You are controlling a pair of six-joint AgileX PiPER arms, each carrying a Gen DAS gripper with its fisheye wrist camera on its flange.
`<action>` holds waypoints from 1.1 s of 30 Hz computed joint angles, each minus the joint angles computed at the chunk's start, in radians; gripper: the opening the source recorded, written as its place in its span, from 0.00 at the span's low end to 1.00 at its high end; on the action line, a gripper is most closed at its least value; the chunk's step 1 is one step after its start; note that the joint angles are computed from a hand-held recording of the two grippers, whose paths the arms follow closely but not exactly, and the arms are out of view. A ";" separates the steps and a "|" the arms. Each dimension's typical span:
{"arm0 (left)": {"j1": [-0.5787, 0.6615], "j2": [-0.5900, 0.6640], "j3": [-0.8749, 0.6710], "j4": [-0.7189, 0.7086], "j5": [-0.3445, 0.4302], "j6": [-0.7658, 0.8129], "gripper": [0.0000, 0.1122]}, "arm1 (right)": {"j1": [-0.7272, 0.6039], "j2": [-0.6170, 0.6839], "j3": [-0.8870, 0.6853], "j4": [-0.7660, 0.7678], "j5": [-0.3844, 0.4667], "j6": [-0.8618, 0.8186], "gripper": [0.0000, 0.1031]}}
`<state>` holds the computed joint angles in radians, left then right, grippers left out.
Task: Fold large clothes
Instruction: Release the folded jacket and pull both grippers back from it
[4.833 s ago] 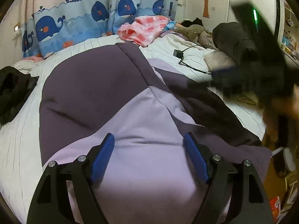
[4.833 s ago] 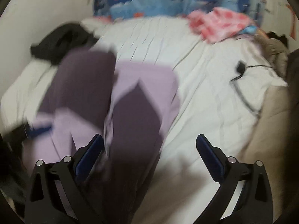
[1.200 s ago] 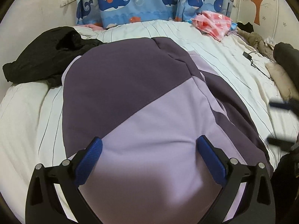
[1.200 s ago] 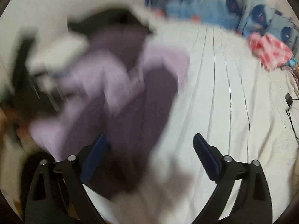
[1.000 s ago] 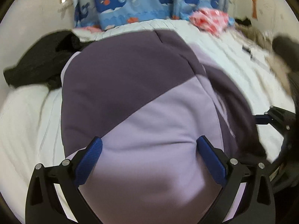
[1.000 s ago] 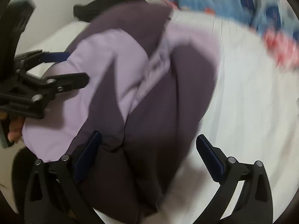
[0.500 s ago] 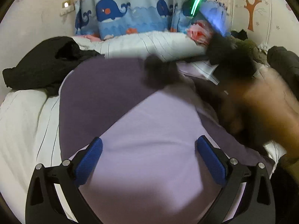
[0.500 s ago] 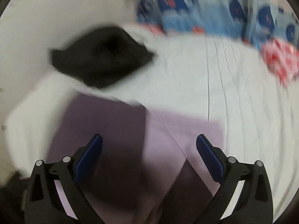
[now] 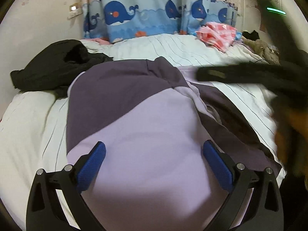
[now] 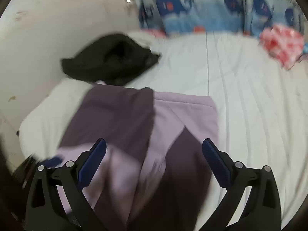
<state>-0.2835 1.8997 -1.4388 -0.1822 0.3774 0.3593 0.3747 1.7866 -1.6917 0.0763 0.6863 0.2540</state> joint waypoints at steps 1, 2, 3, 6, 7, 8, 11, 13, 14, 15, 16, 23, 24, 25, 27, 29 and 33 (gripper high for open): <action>-0.008 -0.014 0.025 0.047 -0.022 -0.055 0.86 | 0.034 -0.064 0.100 -0.075 -0.013 0.067 0.93; -0.016 -0.020 0.036 0.097 -0.034 -0.116 0.86 | 0.048 -0.101 0.200 -0.109 -0.059 0.094 0.93; -0.024 -0.027 0.049 0.166 -0.039 -0.180 0.87 | 0.048 -0.117 0.265 -0.104 -0.082 0.107 0.93; -0.063 -0.083 0.115 0.346 -0.021 -0.278 0.87 | -0.002 -0.095 0.346 0.063 -0.103 -0.025 0.93; -0.064 -0.114 0.130 0.326 0.004 -0.279 0.87 | -0.009 -0.098 0.332 0.069 -0.079 -0.024 0.93; -0.062 -0.143 0.149 0.314 0.006 -0.269 0.87 | -0.006 -0.117 0.321 0.038 -0.054 -0.001 0.93; -0.066 -0.260 0.240 0.425 -0.001 -0.369 0.87 | 0.019 -0.204 0.355 -0.053 -0.039 0.058 0.93; -0.070 -0.325 0.299 0.464 -0.009 -0.422 0.87 | 0.048 -0.258 0.405 -0.123 -0.045 0.119 0.93; -0.060 -0.364 0.319 0.457 -0.001 -0.423 0.87 | 0.069 -0.257 0.411 -0.164 -0.017 0.147 0.93; -0.057 -0.392 0.340 0.459 -0.001 -0.430 0.87 | 0.073 -0.231 0.392 -0.169 0.012 0.140 0.93; -0.061 -0.418 0.368 0.465 -0.006 -0.444 0.87 | 0.065 -0.211 0.388 -0.134 0.029 0.108 0.93; -0.060 -0.579 0.429 0.466 0.038 -0.496 0.87 | 0.134 -0.341 0.406 -0.223 0.093 0.215 0.93; -0.060 -0.584 0.427 0.458 0.044 -0.502 0.87 | 0.155 -0.369 0.418 -0.231 0.102 0.231 0.93; -0.060 -0.605 0.437 0.451 0.057 -0.509 0.87 | 0.186 -0.393 0.429 -0.258 0.114 0.267 0.93; -0.077 -0.620 0.444 0.479 0.078 -0.551 0.87 | 0.249 -0.422 0.430 -0.326 0.160 0.345 0.93; -0.098 -0.630 0.449 0.527 0.094 -0.607 0.87 | 0.304 -0.451 0.433 -0.368 0.198 0.392 0.93; -0.140 -0.645 0.463 0.629 0.143 -0.727 0.87 | 0.389 -0.491 0.410 -0.401 0.279 0.441 0.93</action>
